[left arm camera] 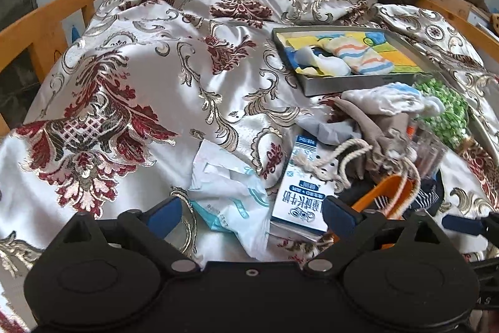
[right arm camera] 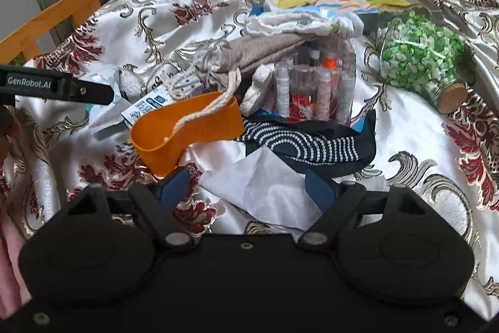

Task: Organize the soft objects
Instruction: 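Reach the left gripper to the blue-white tissue pack and close on it, then lift the tissue pack with the left gripper while the right gripper grasps the white sock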

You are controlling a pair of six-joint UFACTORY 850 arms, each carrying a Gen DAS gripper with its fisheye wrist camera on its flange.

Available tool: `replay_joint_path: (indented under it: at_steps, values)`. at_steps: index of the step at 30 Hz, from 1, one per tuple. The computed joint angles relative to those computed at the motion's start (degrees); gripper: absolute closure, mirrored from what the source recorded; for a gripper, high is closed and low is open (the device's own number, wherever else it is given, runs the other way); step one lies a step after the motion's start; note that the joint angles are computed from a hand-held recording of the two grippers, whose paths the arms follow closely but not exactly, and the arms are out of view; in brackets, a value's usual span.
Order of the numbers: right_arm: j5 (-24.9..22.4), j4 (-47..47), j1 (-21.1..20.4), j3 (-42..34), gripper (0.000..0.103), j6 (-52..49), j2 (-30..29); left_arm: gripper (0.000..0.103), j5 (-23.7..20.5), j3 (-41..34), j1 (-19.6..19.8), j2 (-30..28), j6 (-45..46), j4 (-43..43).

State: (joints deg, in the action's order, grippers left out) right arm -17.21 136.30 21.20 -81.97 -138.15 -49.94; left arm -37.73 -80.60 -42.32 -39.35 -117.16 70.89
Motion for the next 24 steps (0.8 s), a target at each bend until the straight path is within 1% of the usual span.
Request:
replay_joint_path:
  at_steps: [2,4,5,6,8,10,14,16,21,24]
  values:
    - [1.08,-0.95,0.3,-1.02,0.031,1.33,-0.83,0.014,0.45,0.15,0.37,-0.19,-1.34,1.29]
    - [1.56,-3.04,0.33,-1.91,0.036,3.65,-1.56,0.02,1.46,0.25,0.71,-0.32,-2.42,2.53]
    - [1.62,-4.37,0.28,-2.34,0.038,5.04,-1.93,0.021,1.67,0.28,0.83,-0.39,-2.9,3.08]
    - [1.63,-6.09,0.24,-2.81,0.042,7.03,-2.3,0.025,1.89,0.37,0.93,-0.45,-3.44,3.73]
    - [1.41,-9.43,0.11,-3.61,0.046,11.33,-2.92,0.032,2.37,0.51,1.16,-0.54,-4.45,4.67]
    - [0.61,-13.77,-0.25,-4.19,0.05,16.77,-3.33,0.04,3.18,1.0,1.34,-0.39,-5.8,5.62]
    - [-1.45,-20.13,-1.23,-5.12,0.055,25.87,-4.0,0.049,3.39,1.09,1.41,-0.6,-6.55,6.64]
    - [-2.35,-22.03,-1.67,-5.34,0.063,28.95,-4.21,0.058,3.71,1.26,1.5,-0.58,-7.13,7.48]
    - [-3.72,-24.09,-2.16,-5.3,0.074,31.81,-4.34,0.069,3.36,1.75,1.29,-0.23,-8.81,9.09]
    - [-5.55,-27.24,-2.67,-5.67,0.082,36.98,-4.65,0.071,2.62,2.18,0.97,0.14,-9.78,10.36]
